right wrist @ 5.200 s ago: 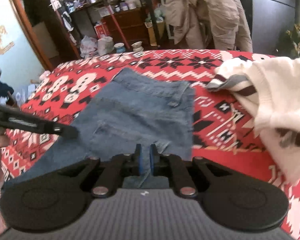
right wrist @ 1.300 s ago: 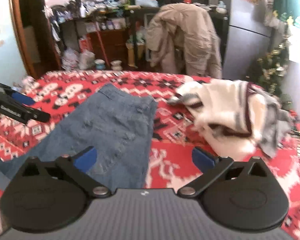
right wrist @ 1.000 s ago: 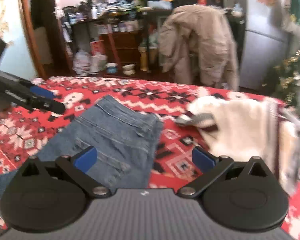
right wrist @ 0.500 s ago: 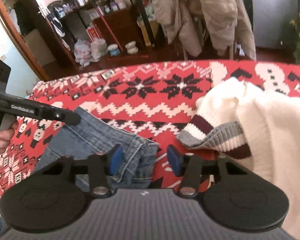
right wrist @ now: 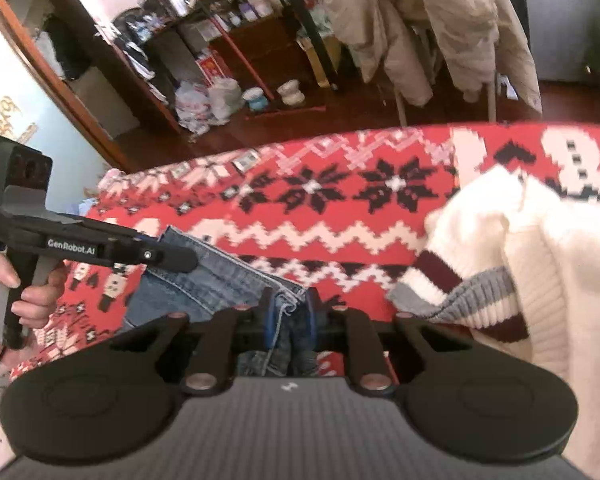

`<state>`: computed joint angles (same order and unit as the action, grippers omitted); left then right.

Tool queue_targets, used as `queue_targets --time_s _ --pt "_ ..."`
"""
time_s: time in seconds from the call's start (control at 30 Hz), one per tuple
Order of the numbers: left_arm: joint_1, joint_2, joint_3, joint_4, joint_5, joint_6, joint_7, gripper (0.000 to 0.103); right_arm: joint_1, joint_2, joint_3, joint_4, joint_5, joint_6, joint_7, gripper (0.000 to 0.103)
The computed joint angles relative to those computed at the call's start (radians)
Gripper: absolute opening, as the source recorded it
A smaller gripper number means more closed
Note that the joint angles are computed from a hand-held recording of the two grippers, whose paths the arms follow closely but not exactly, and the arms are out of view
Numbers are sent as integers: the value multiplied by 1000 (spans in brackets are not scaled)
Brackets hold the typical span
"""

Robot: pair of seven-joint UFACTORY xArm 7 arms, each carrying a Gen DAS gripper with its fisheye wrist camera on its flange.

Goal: Fold clothes

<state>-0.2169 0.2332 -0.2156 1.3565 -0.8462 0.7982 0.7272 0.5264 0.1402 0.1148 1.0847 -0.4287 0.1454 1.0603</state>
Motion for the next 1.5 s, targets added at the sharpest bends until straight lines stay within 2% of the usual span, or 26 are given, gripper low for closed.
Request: queue_targets --time_s 0.07,0.13,0.3,0.47,0.6,0.73,0.87,1.0,1.1,1.17,1.23,1.33,1.43,1.5 --pt "12 -72 -2 -49 -40 12 41 13 33 -53 -20 -15 -100 18 83 16" --pt "13 -163 13 -112 -79 43 77 13 41 -115 0 -32 -215 51 175 15" --pt "-23 -429 94 -301 -136 139 154 13 40 -273 141 -70 -404 198 308 15" --pt "-75 -738 163 -552 -76 199 193 16 60 -378 304 -95 -397 348 309 16" --pt "-102 -948 178 -756 27 220 172 22 95 -370 421 -87 -338 472 260 19" --pt "-120 -1090 169 -912 136 228 122 26 151 -306 481 -72 -349 570 285 24" --pt "-130 -1172 185 -1009 230 242 62 26 225 -256 479 -81 -347 642 317 27" --pt "-137 -1176 273 -1008 233 231 19 27 262 -316 439 -152 -322 578 393 28" --pt "-142 -1112 320 -971 167 182 -9 38 234 -401 430 -213 -315 522 476 35" --pt "-149 -1053 334 -942 109 137 -28 39 194 -456 435 -254 -308 487 538 35" --pt "-161 -981 328 -910 51 86 -49 42 140 -498 441 -294 -308 447 612 35" --pt "-177 -871 306 -865 -18 22 -77 42 41 -531 449 -359 -320 334 731 35" --pt "-179 -778 295 -833 -75 -9 -92 42 -112 -539 504 -419 -385 167 910 36" --pt "-173 -724 286 -812 -109 -23 -96 42 -237 -525 573 -431 -441 69 1021 36"
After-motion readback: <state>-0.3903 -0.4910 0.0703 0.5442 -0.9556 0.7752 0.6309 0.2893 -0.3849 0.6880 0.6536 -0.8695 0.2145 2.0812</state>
